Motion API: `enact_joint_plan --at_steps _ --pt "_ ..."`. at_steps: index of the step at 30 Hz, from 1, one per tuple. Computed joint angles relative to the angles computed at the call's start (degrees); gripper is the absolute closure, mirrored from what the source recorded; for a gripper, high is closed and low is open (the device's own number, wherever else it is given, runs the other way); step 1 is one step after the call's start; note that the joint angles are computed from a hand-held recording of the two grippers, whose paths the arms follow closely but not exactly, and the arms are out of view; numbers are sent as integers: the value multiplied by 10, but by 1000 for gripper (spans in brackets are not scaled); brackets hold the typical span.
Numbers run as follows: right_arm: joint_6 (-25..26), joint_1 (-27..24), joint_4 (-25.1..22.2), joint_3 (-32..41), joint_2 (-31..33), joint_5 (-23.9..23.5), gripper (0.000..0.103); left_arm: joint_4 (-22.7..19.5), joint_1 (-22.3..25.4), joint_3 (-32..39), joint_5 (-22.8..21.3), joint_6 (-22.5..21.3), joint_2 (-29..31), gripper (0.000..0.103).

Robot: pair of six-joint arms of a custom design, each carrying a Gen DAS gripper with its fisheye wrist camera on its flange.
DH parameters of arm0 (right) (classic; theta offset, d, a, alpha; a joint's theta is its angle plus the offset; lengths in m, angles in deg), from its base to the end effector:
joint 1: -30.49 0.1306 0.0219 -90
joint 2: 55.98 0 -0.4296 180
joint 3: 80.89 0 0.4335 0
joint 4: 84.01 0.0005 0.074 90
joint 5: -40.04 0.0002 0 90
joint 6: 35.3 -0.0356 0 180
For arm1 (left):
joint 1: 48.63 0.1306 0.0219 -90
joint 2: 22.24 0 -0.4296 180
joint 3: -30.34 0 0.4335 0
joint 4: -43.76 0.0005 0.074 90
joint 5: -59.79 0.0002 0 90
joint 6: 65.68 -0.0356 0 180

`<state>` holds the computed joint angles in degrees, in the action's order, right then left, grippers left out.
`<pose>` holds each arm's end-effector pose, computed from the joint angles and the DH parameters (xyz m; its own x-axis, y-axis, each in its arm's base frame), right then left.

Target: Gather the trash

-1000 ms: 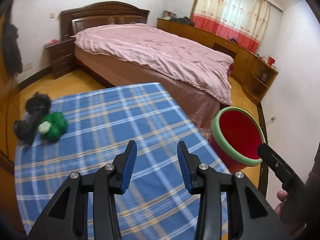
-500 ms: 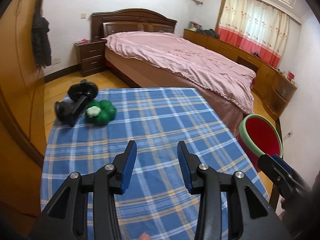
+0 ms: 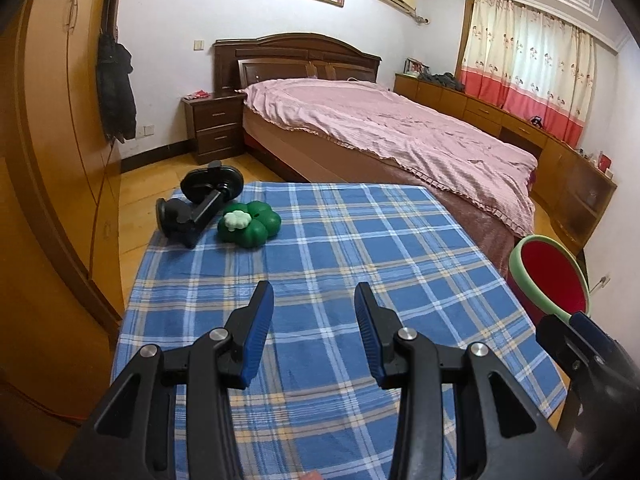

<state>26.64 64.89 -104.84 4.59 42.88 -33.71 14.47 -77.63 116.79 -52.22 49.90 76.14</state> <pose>0.5003 0.3299 0.3938 -0.5747 0.1538 -0.8038 -0.0919 0.9638 0.2502 0.5214 -0.2743 0.3953 -0.6075 -0.1210 -0.7851 -0.0658 0.9926 -0.1020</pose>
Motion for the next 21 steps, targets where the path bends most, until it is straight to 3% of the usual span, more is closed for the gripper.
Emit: enact_joint_plan --at_steps 21 --pt "-10 2 4 -12 -9 7 6 6 -5 -4 -15 -5 -2 61"
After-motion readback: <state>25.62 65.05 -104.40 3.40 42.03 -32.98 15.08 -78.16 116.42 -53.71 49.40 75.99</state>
